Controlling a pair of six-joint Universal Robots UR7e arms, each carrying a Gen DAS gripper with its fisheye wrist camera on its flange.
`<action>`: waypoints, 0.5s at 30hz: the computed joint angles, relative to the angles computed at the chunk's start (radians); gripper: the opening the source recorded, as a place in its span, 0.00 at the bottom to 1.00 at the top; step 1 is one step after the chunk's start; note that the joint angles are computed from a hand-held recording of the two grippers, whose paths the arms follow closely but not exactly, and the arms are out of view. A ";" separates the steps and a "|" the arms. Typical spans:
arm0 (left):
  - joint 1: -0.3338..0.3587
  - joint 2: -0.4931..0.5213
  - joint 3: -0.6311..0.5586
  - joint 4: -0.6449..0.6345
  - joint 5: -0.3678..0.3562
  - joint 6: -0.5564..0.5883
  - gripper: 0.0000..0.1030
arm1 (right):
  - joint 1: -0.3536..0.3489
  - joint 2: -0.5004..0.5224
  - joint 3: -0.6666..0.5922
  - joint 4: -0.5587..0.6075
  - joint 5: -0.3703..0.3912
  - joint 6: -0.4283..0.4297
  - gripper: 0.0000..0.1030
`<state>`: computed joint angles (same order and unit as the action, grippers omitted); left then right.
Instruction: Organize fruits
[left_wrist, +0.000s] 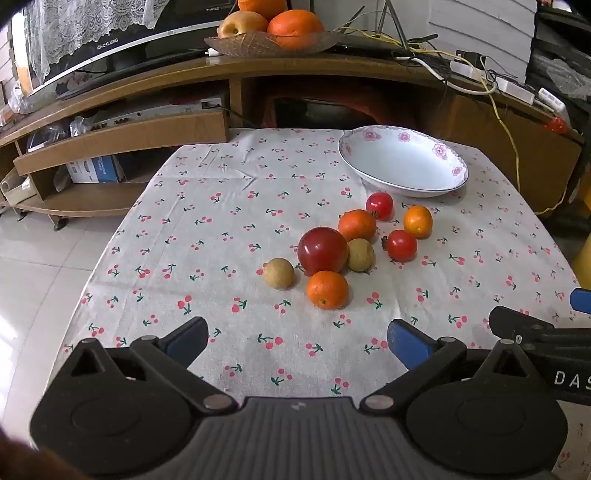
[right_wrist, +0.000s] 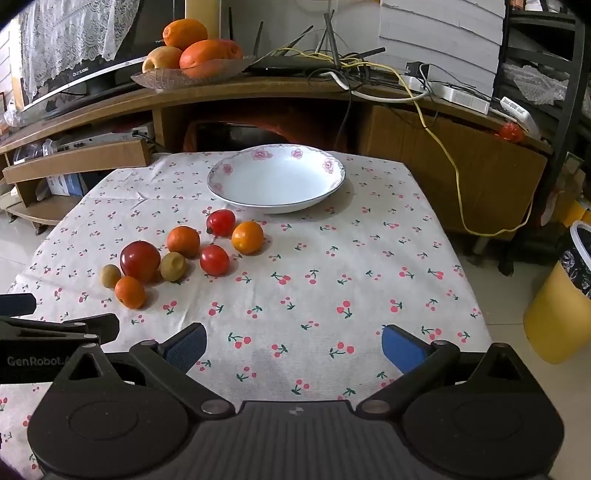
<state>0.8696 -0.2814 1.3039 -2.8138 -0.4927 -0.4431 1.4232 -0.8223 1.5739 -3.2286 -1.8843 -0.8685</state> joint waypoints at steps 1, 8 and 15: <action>0.000 0.000 0.000 -0.002 0.001 0.002 1.00 | 0.000 0.000 0.000 0.000 0.001 0.001 0.96; -0.001 0.003 -0.002 0.003 0.005 0.005 1.00 | 0.000 0.000 -0.001 0.006 0.000 0.003 0.95; -0.002 0.006 -0.004 -0.002 0.010 0.013 1.00 | 0.001 0.000 0.000 0.005 0.000 0.004 0.95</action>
<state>0.8676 -0.2753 1.3002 -2.8155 -0.4828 -0.4300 1.4239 -0.8222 1.5743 -3.2234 -1.8845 -0.8642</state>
